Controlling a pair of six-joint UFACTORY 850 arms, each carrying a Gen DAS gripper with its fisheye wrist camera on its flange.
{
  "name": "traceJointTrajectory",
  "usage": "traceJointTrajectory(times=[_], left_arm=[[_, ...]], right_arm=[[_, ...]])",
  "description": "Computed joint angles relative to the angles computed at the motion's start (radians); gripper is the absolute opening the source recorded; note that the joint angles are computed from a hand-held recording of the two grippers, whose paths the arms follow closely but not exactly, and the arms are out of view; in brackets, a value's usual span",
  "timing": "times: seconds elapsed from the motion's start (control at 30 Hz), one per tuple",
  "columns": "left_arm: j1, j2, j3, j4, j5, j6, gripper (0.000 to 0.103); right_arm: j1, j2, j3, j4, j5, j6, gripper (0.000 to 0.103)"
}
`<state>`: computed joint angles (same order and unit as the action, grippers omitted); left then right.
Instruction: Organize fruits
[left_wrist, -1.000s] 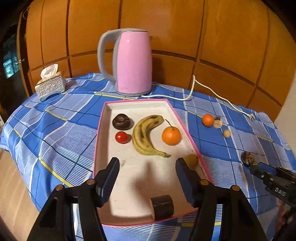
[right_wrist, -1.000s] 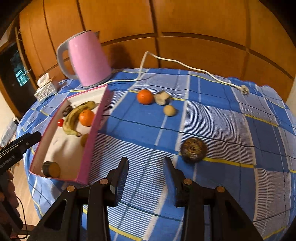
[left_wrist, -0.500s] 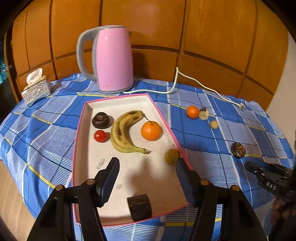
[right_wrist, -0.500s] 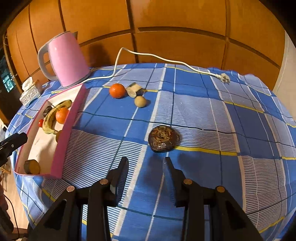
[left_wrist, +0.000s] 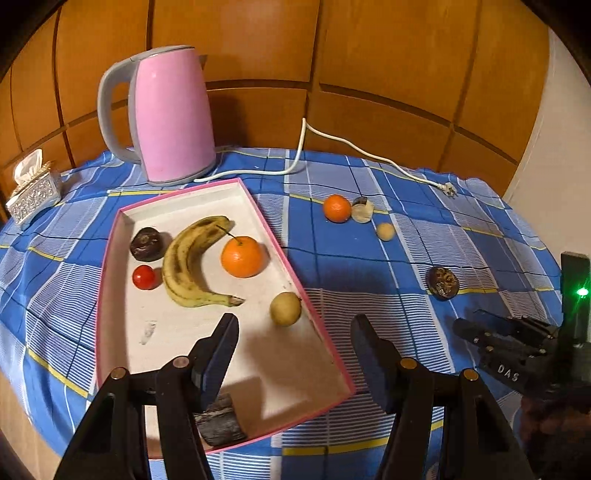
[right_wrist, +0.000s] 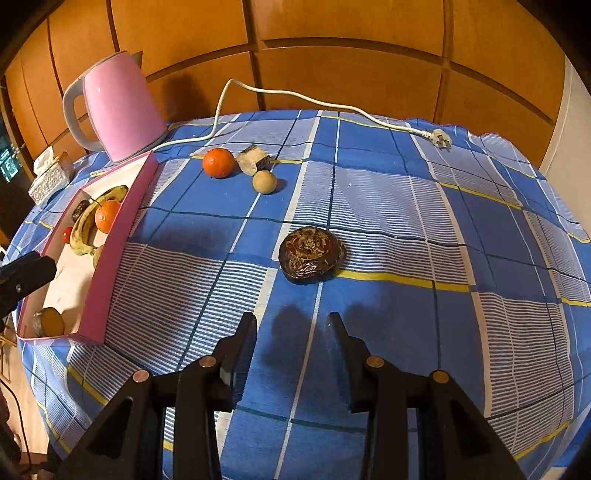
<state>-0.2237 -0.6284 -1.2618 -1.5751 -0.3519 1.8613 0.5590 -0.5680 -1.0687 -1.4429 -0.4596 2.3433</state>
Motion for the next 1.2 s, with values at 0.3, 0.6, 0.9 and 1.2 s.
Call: traceJointTrajectory(times=[0.3,0.6,0.9,1.2], left_arm=[[-0.001,-0.008,-0.001,0.082,-0.017,-0.09,0.064],[-0.02,-0.022,-0.026,0.207,-0.031,-0.184,0.064],[-0.038,-0.045,-0.067,0.288,-0.033,-0.286,0.068],[-0.051,-0.077,-0.136,0.399,-0.067,-0.42,0.068]], right_arm=[[-0.003,-0.005,0.007,0.008,0.017,0.001,0.039],[-0.008,-0.011,0.016,-0.018,0.035,0.037,0.039],[0.0,-0.024,0.01,-0.063,0.029,0.042,0.052],[0.011,-0.034,0.015,-0.166,0.013,0.136,0.067]])
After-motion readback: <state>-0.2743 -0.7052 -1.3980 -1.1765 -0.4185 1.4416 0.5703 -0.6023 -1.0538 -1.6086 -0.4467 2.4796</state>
